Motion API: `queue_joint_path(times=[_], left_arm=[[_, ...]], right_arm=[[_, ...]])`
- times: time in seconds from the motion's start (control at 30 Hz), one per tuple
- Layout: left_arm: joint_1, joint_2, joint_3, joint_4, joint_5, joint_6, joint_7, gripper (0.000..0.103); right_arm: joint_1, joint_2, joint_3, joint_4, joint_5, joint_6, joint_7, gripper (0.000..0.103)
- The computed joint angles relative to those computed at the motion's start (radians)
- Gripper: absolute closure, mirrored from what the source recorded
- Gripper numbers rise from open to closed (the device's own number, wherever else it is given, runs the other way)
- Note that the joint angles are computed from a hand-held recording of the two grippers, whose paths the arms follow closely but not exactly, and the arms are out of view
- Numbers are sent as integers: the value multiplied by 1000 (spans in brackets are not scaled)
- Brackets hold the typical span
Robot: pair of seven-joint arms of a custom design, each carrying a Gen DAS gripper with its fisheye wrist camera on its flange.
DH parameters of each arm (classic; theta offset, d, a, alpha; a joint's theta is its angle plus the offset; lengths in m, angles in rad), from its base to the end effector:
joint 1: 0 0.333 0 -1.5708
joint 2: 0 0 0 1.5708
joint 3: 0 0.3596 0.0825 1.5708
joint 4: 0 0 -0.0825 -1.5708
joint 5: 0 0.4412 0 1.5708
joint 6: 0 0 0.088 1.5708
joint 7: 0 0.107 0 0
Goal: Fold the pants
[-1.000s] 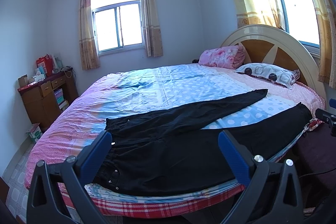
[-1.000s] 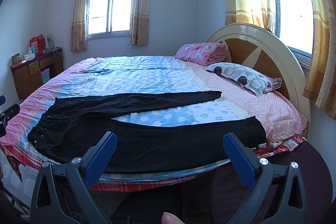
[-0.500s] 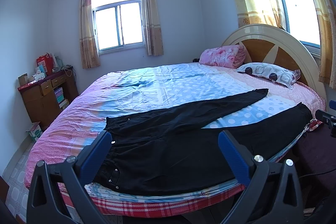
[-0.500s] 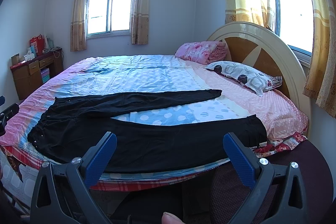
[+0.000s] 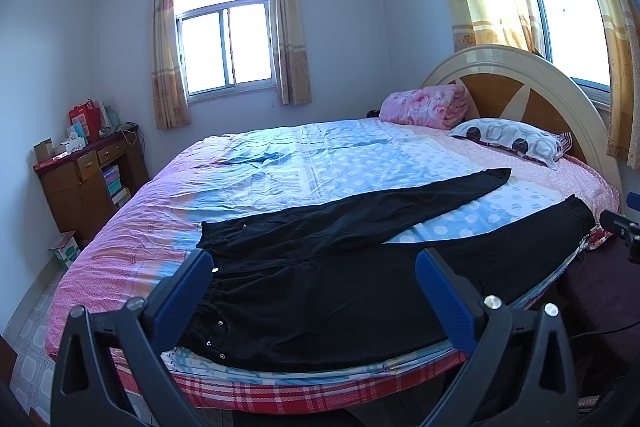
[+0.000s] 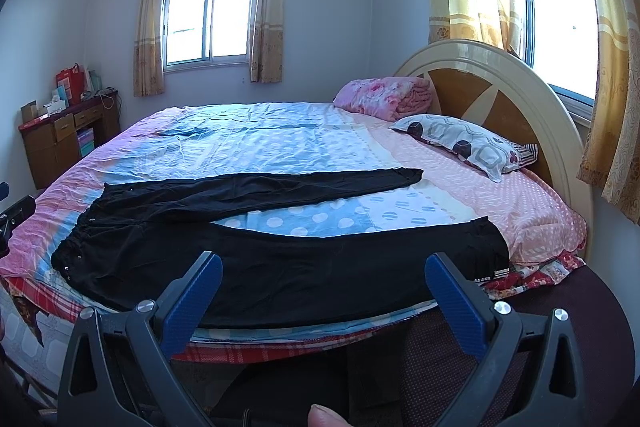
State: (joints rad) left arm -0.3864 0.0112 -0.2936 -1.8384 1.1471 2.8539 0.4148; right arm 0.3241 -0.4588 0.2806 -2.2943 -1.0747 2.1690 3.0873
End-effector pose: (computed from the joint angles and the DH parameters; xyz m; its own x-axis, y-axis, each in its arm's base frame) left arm 0.4844 -0.4538 0.6363 -0.4146 -0.9069 -0.0745 -0.3146 0.2197 -0.9234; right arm 0.4114 0.2658 0.5981 -0.4350 -0.8968 0.0806 -0.4293 0.1278 -0.8940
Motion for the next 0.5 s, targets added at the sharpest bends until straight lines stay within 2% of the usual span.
queue_joint_path(times=[0.5], left_arm=[[-7,21,2,4,-33,-6,36,0]], right_arm=[[0,5,-6,-6,6,5,0,1]])
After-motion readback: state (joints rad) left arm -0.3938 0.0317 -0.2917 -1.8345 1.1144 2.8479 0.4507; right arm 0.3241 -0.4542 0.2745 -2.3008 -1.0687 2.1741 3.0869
